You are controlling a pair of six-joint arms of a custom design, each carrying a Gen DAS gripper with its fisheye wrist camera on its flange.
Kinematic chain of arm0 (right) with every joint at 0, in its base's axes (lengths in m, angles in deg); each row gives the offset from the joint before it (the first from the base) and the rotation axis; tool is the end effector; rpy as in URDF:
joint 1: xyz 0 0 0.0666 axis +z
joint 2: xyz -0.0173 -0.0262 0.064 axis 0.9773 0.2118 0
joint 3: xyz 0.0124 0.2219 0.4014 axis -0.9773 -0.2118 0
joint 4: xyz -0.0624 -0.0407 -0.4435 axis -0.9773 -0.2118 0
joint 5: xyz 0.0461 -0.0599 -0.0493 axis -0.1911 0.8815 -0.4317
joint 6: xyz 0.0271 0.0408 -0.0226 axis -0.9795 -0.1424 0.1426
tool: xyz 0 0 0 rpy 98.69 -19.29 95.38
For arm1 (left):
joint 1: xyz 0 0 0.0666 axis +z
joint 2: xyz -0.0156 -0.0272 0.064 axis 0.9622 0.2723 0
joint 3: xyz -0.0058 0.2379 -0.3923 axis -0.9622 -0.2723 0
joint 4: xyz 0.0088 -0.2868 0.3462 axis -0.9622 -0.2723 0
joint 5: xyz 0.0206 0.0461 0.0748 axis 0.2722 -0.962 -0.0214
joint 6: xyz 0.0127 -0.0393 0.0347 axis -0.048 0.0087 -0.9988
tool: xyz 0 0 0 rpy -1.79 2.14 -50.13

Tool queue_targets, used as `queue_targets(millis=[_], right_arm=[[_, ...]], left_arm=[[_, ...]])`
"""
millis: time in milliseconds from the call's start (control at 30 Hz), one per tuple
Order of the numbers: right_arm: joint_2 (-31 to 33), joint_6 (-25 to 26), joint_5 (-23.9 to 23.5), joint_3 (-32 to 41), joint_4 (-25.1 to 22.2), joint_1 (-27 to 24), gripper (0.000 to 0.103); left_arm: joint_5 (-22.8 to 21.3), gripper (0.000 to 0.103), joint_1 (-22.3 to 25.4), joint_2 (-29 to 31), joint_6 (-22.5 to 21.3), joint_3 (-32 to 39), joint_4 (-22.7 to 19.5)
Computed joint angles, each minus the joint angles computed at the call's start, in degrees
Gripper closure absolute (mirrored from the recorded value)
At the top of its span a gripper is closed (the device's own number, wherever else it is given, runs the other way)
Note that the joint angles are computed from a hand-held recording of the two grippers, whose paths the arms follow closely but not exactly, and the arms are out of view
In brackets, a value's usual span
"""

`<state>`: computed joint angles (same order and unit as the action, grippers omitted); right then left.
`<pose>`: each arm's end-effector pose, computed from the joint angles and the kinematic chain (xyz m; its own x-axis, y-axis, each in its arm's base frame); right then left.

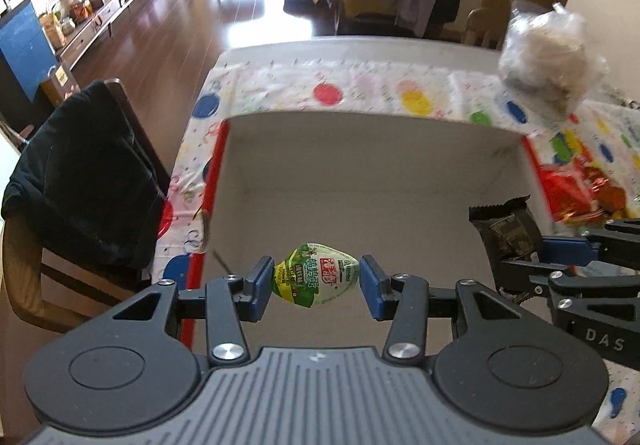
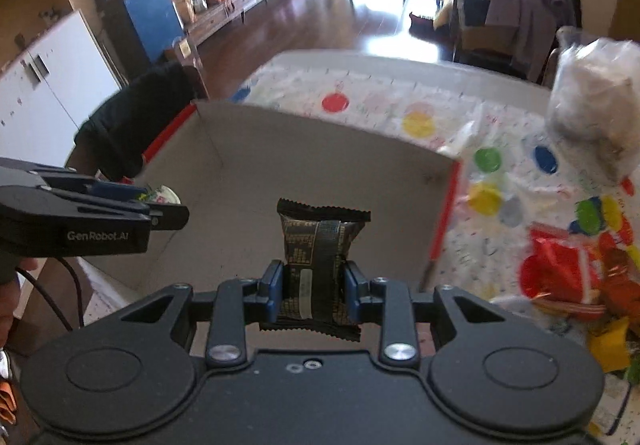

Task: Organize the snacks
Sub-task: 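Lift the dark chocolate bar with the right gripper and carry it over the box, then open the right gripper to drop the chocolate bar into the box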

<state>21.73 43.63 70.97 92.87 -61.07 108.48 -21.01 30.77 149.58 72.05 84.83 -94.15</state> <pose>0.3954 0.2413 0.3759 -0.7161 -0.3908 -0.5784 -0.5681 0.8077 0.1577 0.3653 -0.3269 0.3812 -0.8522 -0.1311 -0.5065 -0.1513 0.9885 -0.0012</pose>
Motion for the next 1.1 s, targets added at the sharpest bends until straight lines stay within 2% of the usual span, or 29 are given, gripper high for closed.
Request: queue_targets(millis=[267, 533, 733, 900, 1100], right_arm=[[6.37, -0.97, 1.43, 2.85, -2.62, 2.15, 0.073], [7.88, -1.18, 3.12, 3.02, -4.91, 2.79, 0.071], [7.57, -1.45, 3.02, 2.74, -5.02, 2.94, 0.069], [6.58, -1.41, 2.14, 2.54, -5.18, 2.38, 0.068], [4.37, -2.24, 0.75, 2.05, -5.05, 1.55, 0.066]], left_arm=[[2.89, 0.057, 2.12, 1.40, -4.45, 0.20, -0.13], [4.35, 0.057, 2.13, 4.05, -7.85, 2.93, -3.24], [5.36, 0.054, 2.26, 4.85, -8.47, 3.72, -4.22], [5.51, 0.046, 2.13, 4.18, -8.02, 3.16, -3.20], [5.02, 0.045, 1.38, 2.30, -6.72, 1.85, -1.55]])
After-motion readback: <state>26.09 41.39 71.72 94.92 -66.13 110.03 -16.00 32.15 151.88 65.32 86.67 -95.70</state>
